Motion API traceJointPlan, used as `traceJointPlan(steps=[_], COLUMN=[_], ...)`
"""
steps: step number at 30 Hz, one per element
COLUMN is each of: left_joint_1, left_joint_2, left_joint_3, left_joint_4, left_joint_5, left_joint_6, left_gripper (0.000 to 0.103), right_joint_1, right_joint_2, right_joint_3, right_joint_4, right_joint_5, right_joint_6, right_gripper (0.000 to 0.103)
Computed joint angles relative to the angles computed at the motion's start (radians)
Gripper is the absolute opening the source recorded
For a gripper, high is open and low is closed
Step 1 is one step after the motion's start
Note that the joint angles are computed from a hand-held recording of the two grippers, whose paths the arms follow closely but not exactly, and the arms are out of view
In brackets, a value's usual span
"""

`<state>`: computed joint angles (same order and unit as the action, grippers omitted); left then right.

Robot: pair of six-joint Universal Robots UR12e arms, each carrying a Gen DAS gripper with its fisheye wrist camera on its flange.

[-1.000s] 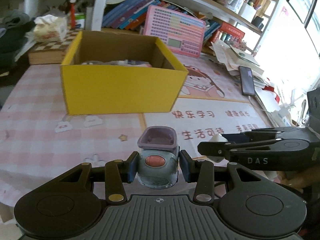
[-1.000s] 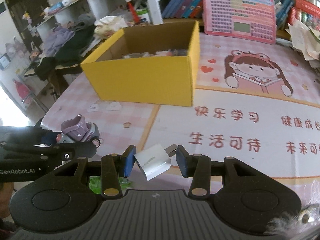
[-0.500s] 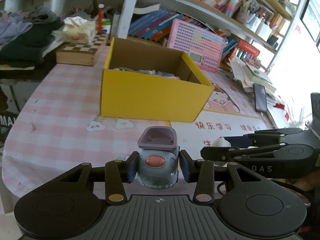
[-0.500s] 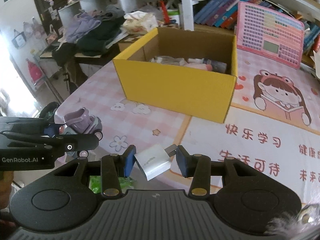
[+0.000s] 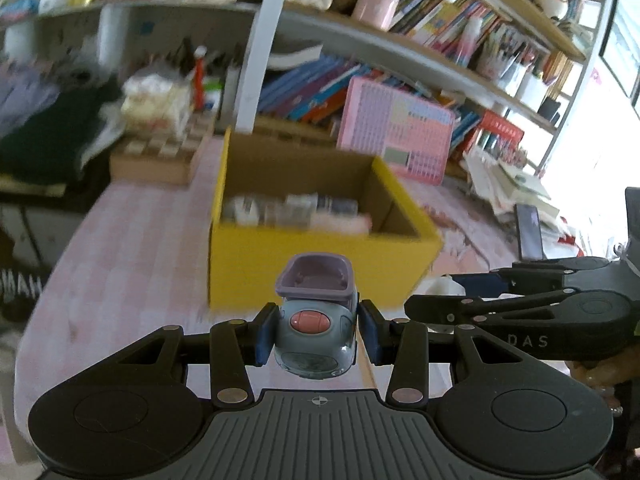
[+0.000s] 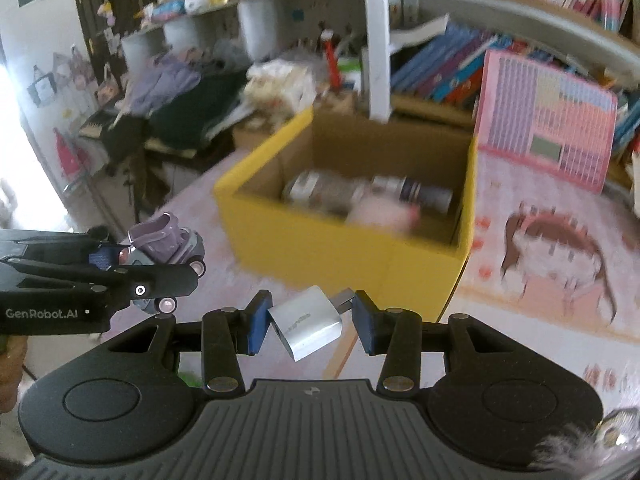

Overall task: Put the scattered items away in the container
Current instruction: 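Lower both held items into the yellow box and open both tools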

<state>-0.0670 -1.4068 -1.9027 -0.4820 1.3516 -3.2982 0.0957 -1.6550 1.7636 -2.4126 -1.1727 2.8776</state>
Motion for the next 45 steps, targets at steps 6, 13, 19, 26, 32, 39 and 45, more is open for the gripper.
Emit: traceJointPlan(steps=[6,13,19,26,32,39,45], left_joint_1=[-0.017,-0.033,-0.043,-0.039,-0.039,-0.048,-0.052], left_joint_2=[-0.101,-0.213,-0.269,-0.299,-0.311,-0.312,-0.298], left_joint_3=[0.088,0.194,0.250,0.281,0.295,0.296,0.282], left_joint_4=[0.058,-0.021,-0.121,-0.232,-0.257,-0.227,-0.178], left_joint_5=[0.051,0.116,0.132,0.105,0.094,0.126,0.137], left_joint_6=[0.057,0.116,0.155,0.120,0.093,0.092,0.110], left_gripper=[0.042,0.042,0.042,0.042,0.041,0.047,0.060], right_joint_1=[-0.018,-0.005,0.011,0.026,0.030,0.026,0.019], right_joint_2=[0.096,0.239,0.356,0.450,0.491,0.492,0.463], right_joint_3=[-0.114,-0.261,-0.393,-0.502,-0.553,-0.540,-0.511], right_joint_4=[-0.021,-0.020,0.153,0.310,0.410,0.399,0.343], right_joint_5=[0.034,0.027,-0.013,-0.063,-0.061,-0.041,-0.014], right_joint_6=[0.055,0.070,0.095,0.113,0.114,0.156,0.148], right_gripper=[0.042,0.042,0.042,0.042,0.042,0.045,0.066])
